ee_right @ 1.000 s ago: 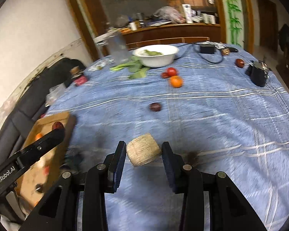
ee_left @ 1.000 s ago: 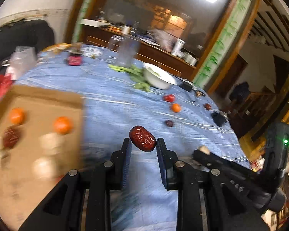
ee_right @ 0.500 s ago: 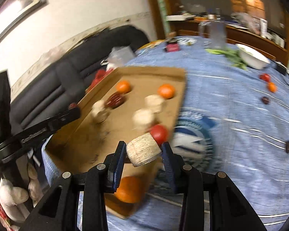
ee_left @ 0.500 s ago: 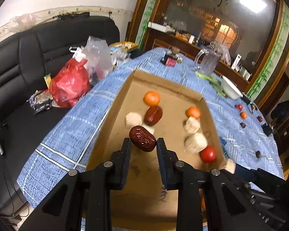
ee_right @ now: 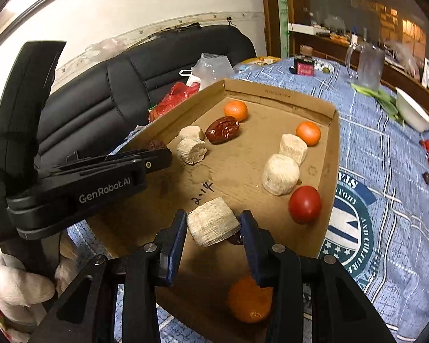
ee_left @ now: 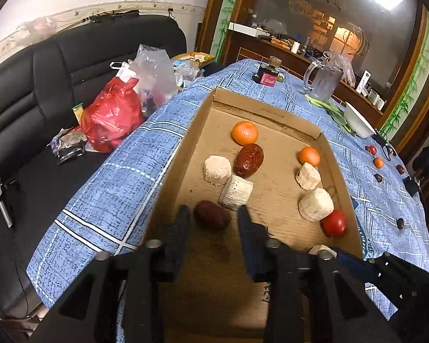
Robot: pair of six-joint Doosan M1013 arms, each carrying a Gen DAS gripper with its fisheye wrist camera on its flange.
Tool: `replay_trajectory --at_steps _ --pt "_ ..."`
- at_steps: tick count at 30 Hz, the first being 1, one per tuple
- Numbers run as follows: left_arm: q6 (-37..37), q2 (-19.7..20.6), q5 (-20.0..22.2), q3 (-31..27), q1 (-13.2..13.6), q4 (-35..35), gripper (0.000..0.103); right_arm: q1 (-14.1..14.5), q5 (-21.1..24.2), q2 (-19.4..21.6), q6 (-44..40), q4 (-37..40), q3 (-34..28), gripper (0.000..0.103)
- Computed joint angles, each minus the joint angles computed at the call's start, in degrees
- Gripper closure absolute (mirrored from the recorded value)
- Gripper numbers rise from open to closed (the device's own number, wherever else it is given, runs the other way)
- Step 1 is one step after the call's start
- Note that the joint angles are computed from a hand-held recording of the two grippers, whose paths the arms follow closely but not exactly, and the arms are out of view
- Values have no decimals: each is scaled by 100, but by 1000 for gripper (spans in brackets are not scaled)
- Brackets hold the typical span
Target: Organize fruits
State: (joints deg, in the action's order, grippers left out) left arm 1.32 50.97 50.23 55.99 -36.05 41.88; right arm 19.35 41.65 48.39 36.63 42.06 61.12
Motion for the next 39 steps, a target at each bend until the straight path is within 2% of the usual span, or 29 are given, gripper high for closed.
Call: replay_trajectory --at_steps 2,8,11,15,18,22,25,31,35,39 --pt "-91 -30 -60 39 -3 25 57 5 -67 -18 -49 8 41 60" --pt "-258 -61 31 24 -59 182 48 -6 -243 -119 -252 113 234 50" --pt "-354 -106 41 56 -105 318 47 -35 -351 -196 -389 285 370 50" --pt "-393 -127 136 13 -188 508 39 -131 -431 -331 -578 695 581 48" --pt "-245 -84 266 -121 -270 608 38 -227 -579 -458 -708 1078 806 38" --pt "4 58 545 -434 -423 783 29 -356 -812 -594 -654 1355 1059 37" --pt "274 256 984 -824 -585 989 23 -439 -1154 -694 -346 1313 1240 36" --pt "495 480 1532 -1273 -854 1496 12 -630 -1575 -863 296 1228 1534 34" --pt "437 476 1648 -1302 -982 1844 10 -714 -1779 -1007 368 1346 1756 33" --pt "402 436 1645 -1261 -1067 1991 9 -760 -1970 -1176 95 1662 2017 30"
